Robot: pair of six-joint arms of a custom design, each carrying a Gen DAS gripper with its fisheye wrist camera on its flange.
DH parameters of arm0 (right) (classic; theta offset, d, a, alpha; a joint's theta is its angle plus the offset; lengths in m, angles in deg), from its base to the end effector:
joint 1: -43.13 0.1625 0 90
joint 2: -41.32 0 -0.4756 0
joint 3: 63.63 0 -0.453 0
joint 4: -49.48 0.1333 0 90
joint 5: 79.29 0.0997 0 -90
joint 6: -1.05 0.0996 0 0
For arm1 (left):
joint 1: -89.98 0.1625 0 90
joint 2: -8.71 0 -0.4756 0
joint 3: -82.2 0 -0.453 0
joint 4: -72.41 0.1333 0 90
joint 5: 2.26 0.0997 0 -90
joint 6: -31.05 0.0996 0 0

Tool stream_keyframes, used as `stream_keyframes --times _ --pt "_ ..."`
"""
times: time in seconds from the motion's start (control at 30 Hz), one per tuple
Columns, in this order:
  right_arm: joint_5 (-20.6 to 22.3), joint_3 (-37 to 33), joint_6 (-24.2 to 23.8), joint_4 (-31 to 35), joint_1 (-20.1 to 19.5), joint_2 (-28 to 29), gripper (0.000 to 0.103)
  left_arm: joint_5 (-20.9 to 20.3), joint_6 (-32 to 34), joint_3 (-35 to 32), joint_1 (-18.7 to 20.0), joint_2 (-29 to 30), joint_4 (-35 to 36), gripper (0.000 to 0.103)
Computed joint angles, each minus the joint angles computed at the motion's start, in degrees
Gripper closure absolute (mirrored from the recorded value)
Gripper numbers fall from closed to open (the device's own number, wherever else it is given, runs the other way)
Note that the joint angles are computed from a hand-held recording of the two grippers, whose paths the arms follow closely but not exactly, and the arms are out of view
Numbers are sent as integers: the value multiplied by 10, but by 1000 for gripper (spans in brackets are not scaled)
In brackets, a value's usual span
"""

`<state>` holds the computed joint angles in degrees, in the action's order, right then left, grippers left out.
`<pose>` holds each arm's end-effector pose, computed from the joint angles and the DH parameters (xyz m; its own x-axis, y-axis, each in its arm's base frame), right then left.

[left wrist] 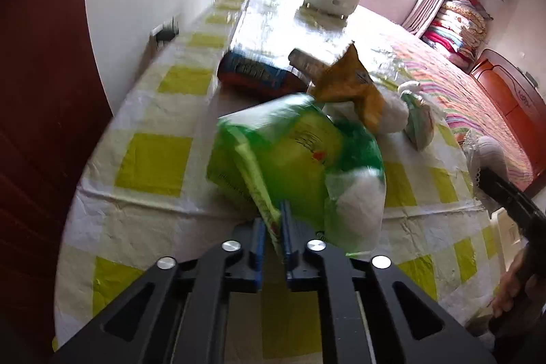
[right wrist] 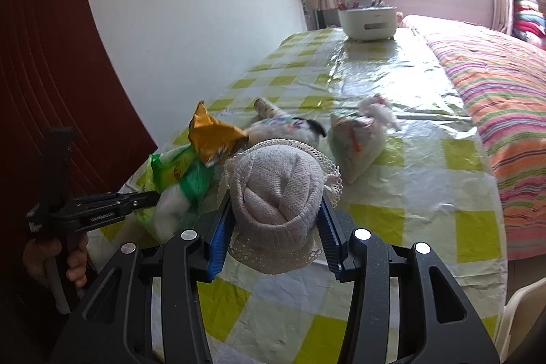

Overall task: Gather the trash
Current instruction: 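Lift the snack bag with the left gripper while the right lifts the knitted ball, then carry both items over the cream bin and open both grippers to drop them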

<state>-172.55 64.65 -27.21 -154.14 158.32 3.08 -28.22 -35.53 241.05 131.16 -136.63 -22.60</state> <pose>0.3302 -0.4021 -0.0474 -0.6196 -0.7488 0.2353 -0.7759 0.5390 -0.3277 0.0403 -0.2608 0.2693 -0.7579 -0.4318 -0.4891 0.1232 0.6414 -0.7572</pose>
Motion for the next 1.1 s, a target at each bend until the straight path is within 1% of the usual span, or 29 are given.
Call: stream_keyframes --times 0.03,0.07,0.13,0.17,0.3,0.37,0.4,0.43,0.47,0.53,0.6,0.73,0.9,0.93,1.0,1.03,1.1 --pt "1 2 1 -9 -1 -2 58 9 -33 -4 -18 -7 48 99" --pt "1 5 1 -14 -2 -4 58 17 -55 -7 -35 -8 81 100" --pt "3 9 1 -30 -5 -8 58 27 -67 -8 -51 1 95 100" --pt "3 12 0 -38 -6 -10 58 28 -65 -8 -55 10 89 100" --pt "-4 18 -5 -65 -11 -14 58 28 -26 0 -58 41 22 100" --pt "-4 23 -7 -80 -15 -16 58 32 -21 3 -73 40 16 100" --pt "-5 24 -6 -86 -17 -17 58 34 -9 7 -79 39 2 100" --pt "-4 26 -6 -90 -19 -19 58 33 1 9 -85 46 -12 100" --pt "-4 28 -6 -97 -21 -22 58 32 -6 10 -97 47 -3 100" --pt "-3 32 -4 -108 -25 -26 58 34 6 14 -105 63 -28 100" --pt "-2 35 -3 -117 -30 -30 58 33 40 21 -110 81 -83 100" --pt "0 45 -4 -136 -40 -39 58 32 76 29 -124 120 -157 101" --pt "2 56 -7 -158 -50 -50 58 27 141 40 -129 193 -292 102" --pt "1 58 -9 -164 -51 -53 58 27 144 42 -131 201 -304 102" --pt "-2 64 -15 -182 -53 -57 58 22 174 45 -128 238 -370 102" --pt "-4 67 -18 -191 -54 -59 58 20 181 46 -128 250 -389 102" --pt "-5 73 -21 -204 -58 -65 58 14 210 47 -124 295 -461 102"
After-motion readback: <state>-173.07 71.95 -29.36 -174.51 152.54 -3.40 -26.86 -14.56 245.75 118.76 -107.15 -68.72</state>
